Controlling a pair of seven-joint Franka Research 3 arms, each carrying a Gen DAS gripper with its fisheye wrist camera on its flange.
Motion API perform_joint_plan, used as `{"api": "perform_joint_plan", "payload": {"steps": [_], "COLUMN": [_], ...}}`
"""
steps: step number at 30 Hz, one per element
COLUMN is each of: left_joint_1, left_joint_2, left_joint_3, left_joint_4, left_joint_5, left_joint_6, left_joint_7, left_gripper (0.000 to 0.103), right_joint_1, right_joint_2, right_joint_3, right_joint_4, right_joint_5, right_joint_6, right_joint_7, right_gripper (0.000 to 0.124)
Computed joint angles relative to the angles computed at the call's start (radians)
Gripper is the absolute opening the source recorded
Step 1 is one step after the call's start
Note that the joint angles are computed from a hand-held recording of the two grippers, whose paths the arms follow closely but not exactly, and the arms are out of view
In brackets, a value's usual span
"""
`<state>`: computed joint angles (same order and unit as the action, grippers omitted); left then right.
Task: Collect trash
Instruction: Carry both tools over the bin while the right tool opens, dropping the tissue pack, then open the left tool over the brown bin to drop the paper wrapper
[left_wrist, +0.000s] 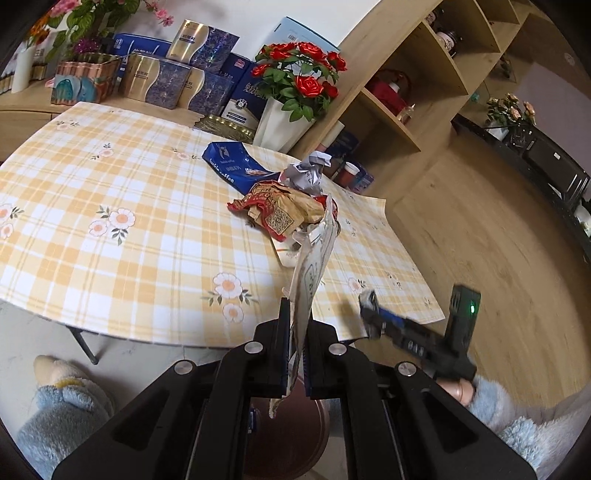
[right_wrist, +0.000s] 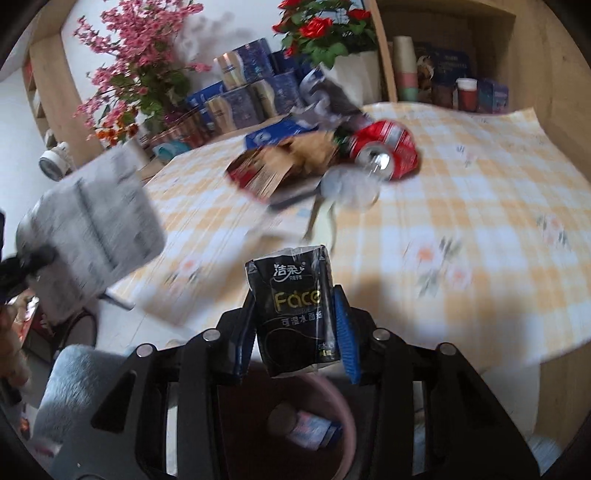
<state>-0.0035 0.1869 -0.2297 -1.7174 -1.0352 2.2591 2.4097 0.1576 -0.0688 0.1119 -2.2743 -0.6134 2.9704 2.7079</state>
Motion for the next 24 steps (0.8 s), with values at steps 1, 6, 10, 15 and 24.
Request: {"api": "perform_joint_plan", "payload": {"steps": [1, 6, 10, 15, 24], "left_joint_1": [0.002, -0.004, -0.017, -0.034, -0.048], "left_joint_2": [-0.010, -0.080, -0.135, -0.163, -0.154], "left_joint_3": [0.001, 0.019, 0.045, 0.072, 0.076], "left_joint_4": [-0.013, -0.104, -0.177, -0.222, -0.228], "left_joint_5": [-0.001, -0.011, -0.030, -0.002, 0.023], "left_joint_6": [0.000, 0.017, 0.028, 0.037, 0.037], "left_joint_7": [0.002, 0.039, 0.057, 0.039, 0.023], "left_gripper": [0.006, 0.006, 0.006, 0.006, 0.006], "right_joint_1": [0.010, 0.059, 0.084, 0.102, 0.126], "right_joint_2": [-0.004, 0.009, 0.021, 0.047, 0.048], "right_joint_3": [0.007, 0.026, 0.026, 0.005, -0.014], "right_joint_4": [-0.011, -0.037, -0.039, -0.035, -0.028], "right_joint_5": [0.009, 0.092, 0.097, 0.141, 0.109], "right_joint_6": [-0.004, -0.003, -0.007, 0.011, 0.011], "right_joint_7": [-0.004, -0.073, -0.101, -0.129, -0.118], "right_gripper": [0.041, 0.041, 0.041, 0.042, 0.055]}}
